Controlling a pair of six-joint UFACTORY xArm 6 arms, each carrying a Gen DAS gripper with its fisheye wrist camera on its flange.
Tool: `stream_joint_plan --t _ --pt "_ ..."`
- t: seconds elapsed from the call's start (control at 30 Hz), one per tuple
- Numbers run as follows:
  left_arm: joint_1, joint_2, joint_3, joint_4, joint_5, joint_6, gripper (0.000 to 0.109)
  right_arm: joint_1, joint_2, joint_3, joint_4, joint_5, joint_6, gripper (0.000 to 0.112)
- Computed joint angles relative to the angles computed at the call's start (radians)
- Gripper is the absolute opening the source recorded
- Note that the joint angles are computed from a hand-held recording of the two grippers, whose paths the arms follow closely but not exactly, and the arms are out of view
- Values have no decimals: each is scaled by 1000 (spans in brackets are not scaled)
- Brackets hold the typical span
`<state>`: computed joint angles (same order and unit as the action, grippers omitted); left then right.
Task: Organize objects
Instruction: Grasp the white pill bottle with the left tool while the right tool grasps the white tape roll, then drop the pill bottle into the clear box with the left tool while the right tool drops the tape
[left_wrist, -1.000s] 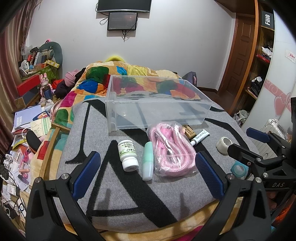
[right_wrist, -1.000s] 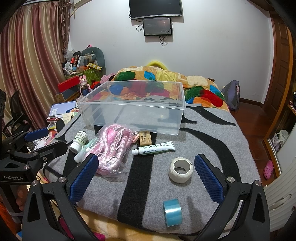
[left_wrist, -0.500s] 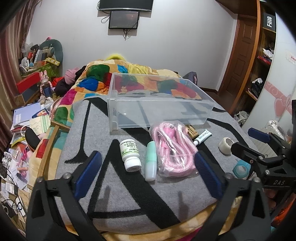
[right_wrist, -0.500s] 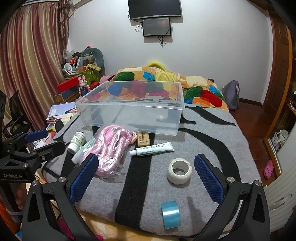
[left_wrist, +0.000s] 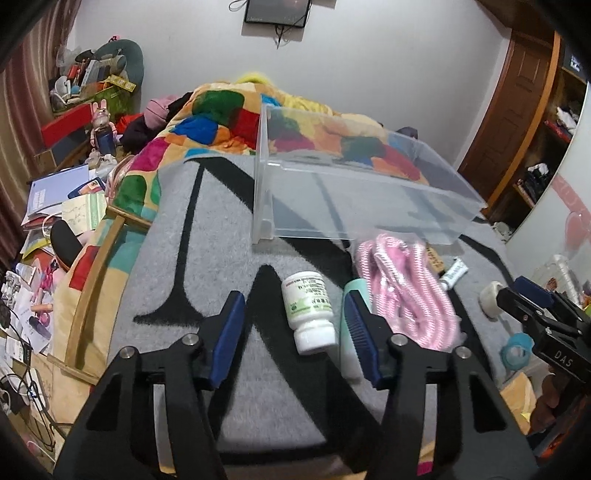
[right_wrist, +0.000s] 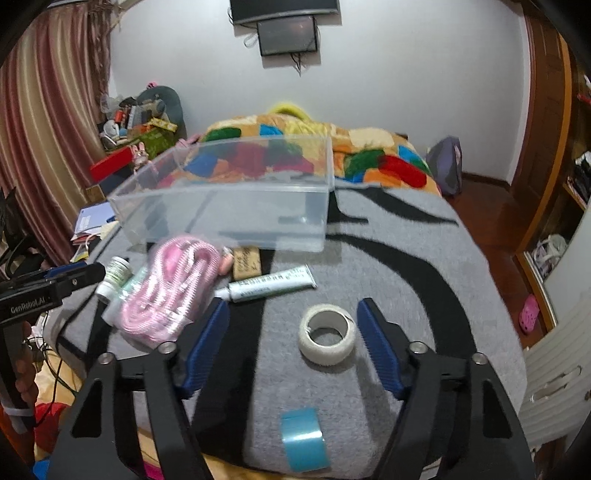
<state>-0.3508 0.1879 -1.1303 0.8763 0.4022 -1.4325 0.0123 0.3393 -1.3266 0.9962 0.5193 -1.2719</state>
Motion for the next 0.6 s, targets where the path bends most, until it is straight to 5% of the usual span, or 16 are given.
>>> stream_joint_plan --t 0.23,0.5,0.6 --pt "14 66 -34 -82 -19 62 30 5 41 -17 -63 -60 61 51" --pt "18 40 -19 -1 -24 -10 29 -13 90 -63 -135 -56 161 49" --pt "16 27 -22 28 -19 -26 29 -12 101 -68 -160 -93 190 29"
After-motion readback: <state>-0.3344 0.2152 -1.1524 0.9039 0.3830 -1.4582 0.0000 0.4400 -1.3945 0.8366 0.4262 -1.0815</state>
